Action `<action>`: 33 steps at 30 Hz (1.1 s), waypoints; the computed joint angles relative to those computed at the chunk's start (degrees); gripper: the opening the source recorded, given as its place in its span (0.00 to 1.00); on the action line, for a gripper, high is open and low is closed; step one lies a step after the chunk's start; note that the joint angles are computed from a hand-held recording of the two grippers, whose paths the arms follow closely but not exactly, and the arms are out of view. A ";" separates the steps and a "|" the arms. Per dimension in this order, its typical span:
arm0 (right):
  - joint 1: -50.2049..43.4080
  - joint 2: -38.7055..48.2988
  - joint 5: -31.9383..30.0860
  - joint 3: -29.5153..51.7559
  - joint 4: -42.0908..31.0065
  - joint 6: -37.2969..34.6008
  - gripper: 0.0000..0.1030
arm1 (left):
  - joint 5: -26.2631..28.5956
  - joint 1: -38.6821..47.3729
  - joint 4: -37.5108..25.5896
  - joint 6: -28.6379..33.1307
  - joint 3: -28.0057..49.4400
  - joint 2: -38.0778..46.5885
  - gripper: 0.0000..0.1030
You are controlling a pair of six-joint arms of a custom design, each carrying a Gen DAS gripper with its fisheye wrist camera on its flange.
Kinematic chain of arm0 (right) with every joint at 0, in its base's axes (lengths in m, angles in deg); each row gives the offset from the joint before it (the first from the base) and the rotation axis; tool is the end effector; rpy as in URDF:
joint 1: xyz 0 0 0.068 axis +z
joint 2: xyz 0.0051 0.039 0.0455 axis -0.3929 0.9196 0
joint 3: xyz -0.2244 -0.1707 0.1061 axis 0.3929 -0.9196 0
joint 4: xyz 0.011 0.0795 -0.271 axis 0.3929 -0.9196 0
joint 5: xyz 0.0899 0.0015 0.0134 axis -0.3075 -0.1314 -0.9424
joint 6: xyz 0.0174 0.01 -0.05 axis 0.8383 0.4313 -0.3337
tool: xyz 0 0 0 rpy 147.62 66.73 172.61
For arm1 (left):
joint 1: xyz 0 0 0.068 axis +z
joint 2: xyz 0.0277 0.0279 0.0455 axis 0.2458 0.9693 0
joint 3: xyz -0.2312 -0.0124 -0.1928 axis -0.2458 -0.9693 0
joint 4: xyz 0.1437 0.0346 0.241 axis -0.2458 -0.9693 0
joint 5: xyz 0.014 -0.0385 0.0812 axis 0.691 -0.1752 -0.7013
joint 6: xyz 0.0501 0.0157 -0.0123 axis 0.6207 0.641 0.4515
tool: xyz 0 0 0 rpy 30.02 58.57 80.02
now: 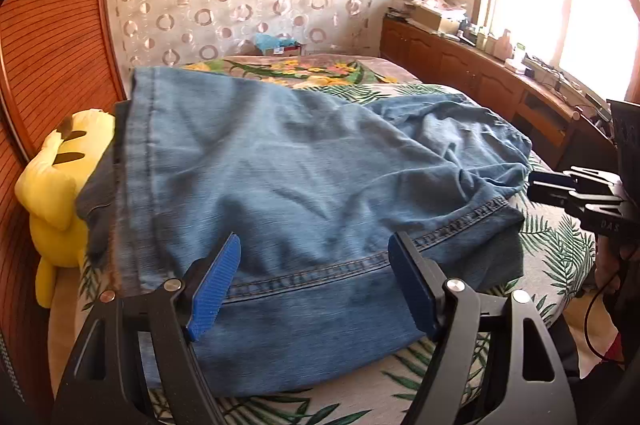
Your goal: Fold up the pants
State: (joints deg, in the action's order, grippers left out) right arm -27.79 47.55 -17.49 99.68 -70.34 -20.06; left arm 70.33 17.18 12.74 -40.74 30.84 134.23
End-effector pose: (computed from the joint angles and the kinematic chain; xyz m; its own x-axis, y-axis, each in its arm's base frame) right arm 0.2380 -0.0065 0.1876 -0.5724 -0.0908 -0.8149 -0.2988 0.9486 0.1041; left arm 0.3162 0.0043 0.1471 -0.6391 0.2024 -0.7421 0.3588 0.9318 -0.0549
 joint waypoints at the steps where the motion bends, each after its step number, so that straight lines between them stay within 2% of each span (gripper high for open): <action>1: -0.96 -0.25 0.10 -0.34 0.25 -0.06 0.40 | -0.19 -0.49 0.17 -0.16 0.02 0.15 0.75; 4: -3.93 -0.54 0.66 -1.04 0.77 -0.17 0.47 | -0.73 -2.17 1.66 -1.33 -0.31 1.08 0.75; 9: -9.49 0.47 -0.33 -1.98 1.79 -0.28 0.47 | -2.14 -4.99 6.49 -4.13 -1.53 3.81 0.75; 16: -14.68 3.64 1.41 -0.42 2.95 -0.05 0.47 | -5.59 -7.21 12.38 -4.81 -3.13 5.59 0.75; 25: -19.31 13.32 4.68 7.65 2.67 1.28 0.47 | -5.64 -7.03 11.01 -4.19 -3.13 4.75 0.75; 33: -19.59 22.27 6.04 16.86 -1.82 2.85 0.47 | -4.52 -7.31 8.88 -4.48 -2.91 3.31 0.75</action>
